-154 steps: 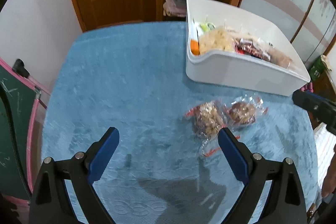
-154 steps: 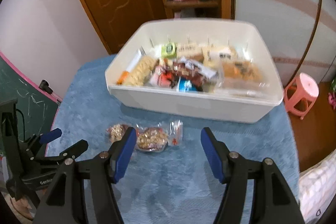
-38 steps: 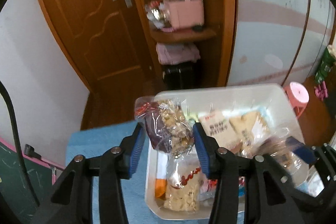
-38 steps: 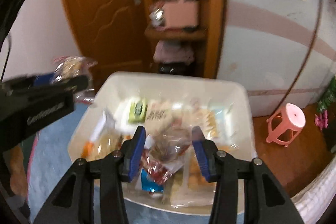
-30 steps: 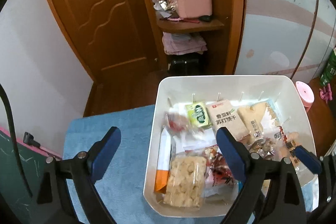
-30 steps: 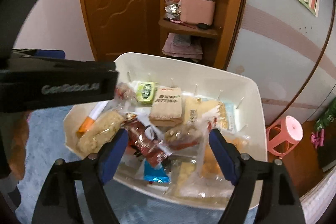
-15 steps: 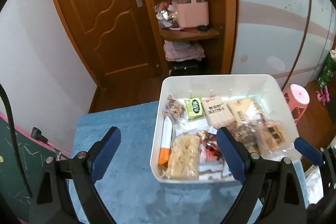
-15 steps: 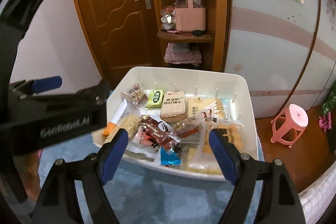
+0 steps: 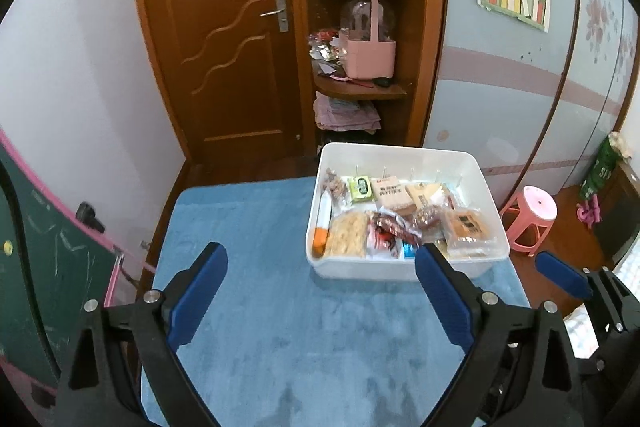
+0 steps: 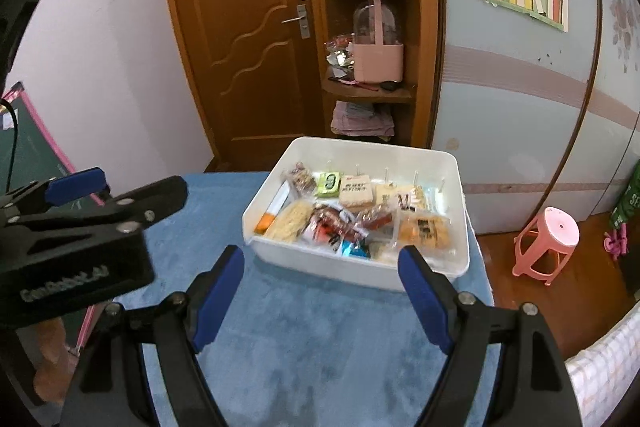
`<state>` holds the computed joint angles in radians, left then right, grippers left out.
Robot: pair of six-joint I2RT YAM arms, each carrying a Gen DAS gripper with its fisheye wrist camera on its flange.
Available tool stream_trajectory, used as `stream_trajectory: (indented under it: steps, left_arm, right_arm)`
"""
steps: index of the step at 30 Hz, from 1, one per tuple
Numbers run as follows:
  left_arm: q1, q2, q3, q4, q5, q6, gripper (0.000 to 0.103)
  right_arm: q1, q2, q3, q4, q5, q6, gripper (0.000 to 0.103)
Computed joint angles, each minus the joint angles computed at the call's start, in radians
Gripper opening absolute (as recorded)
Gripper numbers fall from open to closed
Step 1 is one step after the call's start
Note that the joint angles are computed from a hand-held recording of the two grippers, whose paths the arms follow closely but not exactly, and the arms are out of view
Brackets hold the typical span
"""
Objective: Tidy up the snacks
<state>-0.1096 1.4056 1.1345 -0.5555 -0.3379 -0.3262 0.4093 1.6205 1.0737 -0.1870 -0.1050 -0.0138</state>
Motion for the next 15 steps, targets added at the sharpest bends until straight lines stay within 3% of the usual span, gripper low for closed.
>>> stream_trajectory:
  steps: [8,12,15]
  left_arm:
    - [-0.112,-0.299,-0.197,-0.137,-0.068,-0.161,0.095]
    - [-0.235,-0.439,-0.269,-0.219,-0.185,-0.264,0.095]
    - [-0.363,-0.516,-0.301,-0.308,-0.289,-0.373,0.100]
  right_arm:
    - [0.038,-0.245,-0.201,-0.049,0.022,0.004,0.080]
    - [0.070,-0.355,-0.298,-0.081,0.031,0.002,0.080]
    - [0.132,-0.416,-0.362,-0.092,0.099,0.001,0.081]
